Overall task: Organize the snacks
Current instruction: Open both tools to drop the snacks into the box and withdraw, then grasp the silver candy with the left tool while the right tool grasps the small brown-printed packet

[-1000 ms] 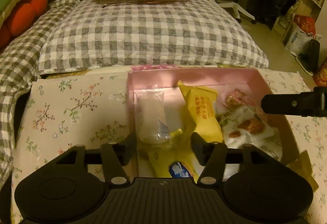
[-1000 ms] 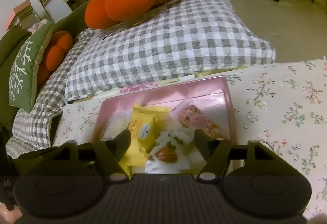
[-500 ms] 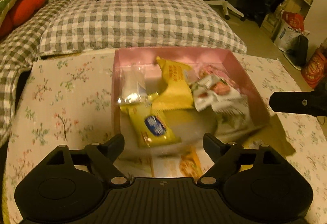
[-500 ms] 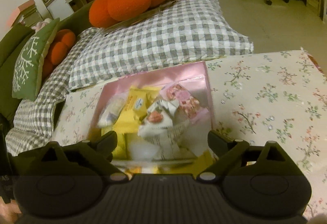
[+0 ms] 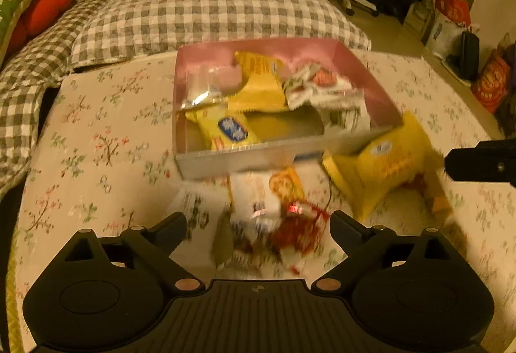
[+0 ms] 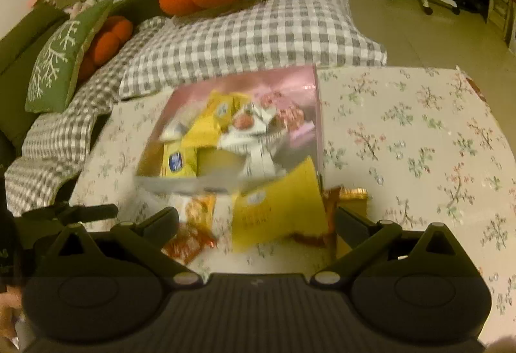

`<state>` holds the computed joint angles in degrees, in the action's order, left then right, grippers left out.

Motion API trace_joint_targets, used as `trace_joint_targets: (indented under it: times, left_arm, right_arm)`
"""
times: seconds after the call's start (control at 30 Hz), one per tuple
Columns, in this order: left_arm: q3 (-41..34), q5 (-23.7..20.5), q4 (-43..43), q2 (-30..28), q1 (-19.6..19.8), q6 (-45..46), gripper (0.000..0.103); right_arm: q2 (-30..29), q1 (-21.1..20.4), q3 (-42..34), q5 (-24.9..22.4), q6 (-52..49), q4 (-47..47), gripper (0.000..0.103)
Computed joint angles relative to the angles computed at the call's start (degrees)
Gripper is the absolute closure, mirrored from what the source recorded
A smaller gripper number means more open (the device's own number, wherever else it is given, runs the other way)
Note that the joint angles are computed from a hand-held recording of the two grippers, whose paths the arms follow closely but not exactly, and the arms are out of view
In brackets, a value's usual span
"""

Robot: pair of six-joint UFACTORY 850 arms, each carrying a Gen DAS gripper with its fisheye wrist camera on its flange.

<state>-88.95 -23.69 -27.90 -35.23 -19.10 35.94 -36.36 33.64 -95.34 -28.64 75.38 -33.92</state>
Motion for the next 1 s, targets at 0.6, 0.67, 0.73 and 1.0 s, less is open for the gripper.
trace_joint_targets:
  times: [0.6,0.67,0.73,1.0]
  left_arm:
    - [8.9,-0.2,-13.7,3.8,3.1,21.0,0.008]
    - [9.6,0.4,-15.5,4.2,3.5,23.9,0.009]
    - [10.2,1.1,-17.7,4.6,3.9,26.5,0.011]
    - [11.6,0.8,-29.1,5.7,3.7,40.2,0.046]
  right_arm:
    - [2.6,1.8,8.1,-2.9,1.2,4.7,0.0]
    - [2.2,1.9,7.9,-4.3,-0.7,6.2,0.0]
    - [2.0,2.0,8.0,-5.2,-1.8,7.0,0.0]
    - [1.2,2.0,7.4,-7.3,-3.6,8.8,0.004]
